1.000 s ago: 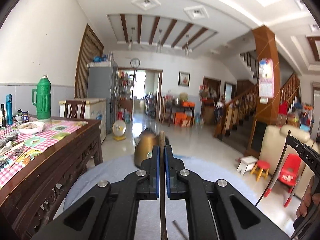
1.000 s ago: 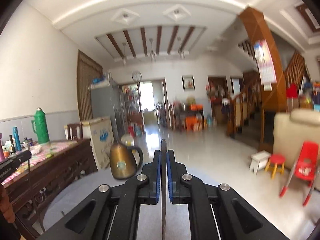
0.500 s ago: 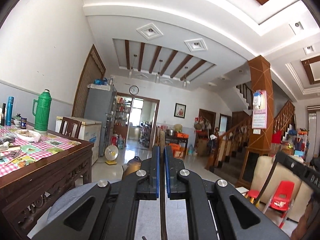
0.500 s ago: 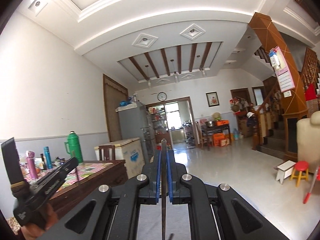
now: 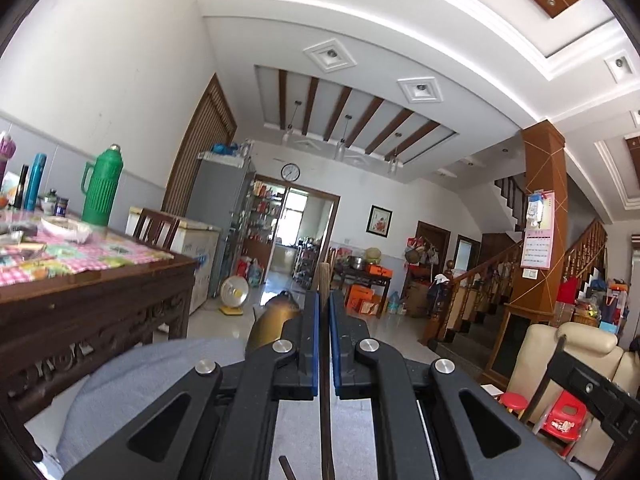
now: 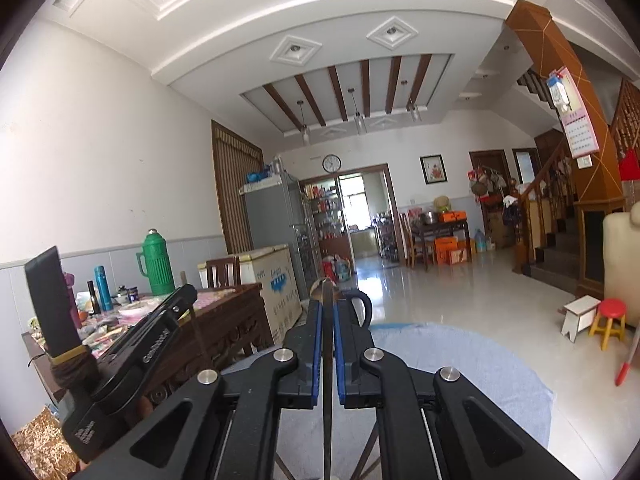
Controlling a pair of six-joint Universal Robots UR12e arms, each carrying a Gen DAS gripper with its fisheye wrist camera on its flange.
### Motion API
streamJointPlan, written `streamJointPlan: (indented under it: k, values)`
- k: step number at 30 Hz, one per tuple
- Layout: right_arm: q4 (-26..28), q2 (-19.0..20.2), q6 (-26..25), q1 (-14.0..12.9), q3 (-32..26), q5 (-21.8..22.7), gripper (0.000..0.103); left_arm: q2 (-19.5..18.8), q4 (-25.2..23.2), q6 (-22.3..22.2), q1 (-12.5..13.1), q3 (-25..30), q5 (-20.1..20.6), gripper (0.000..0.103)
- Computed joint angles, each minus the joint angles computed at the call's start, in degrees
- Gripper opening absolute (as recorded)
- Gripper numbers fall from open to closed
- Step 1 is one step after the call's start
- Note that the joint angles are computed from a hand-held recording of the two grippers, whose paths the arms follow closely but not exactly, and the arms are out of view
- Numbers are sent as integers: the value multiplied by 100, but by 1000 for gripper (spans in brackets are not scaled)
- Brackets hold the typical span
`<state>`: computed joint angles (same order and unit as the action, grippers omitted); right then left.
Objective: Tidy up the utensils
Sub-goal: 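Lift both held chopsticks and carry them above the dark grey cup, then lower the chopsticks into the cup with the right gripper while the left gripper lowers its chopstick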
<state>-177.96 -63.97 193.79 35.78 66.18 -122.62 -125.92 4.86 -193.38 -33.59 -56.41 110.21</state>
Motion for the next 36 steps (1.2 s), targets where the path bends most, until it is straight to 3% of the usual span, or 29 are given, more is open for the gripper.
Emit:
streamJointPlan:
  k: [13, 36]
  values:
    - [482, -99, 435, -92, 293, 125, 7, -55, -157, 132, -81, -22, -20, 5]
    - [1032, -77, 875, -113, 280, 191, 7, -3, -975, 158, -67, -113, -184, 5]
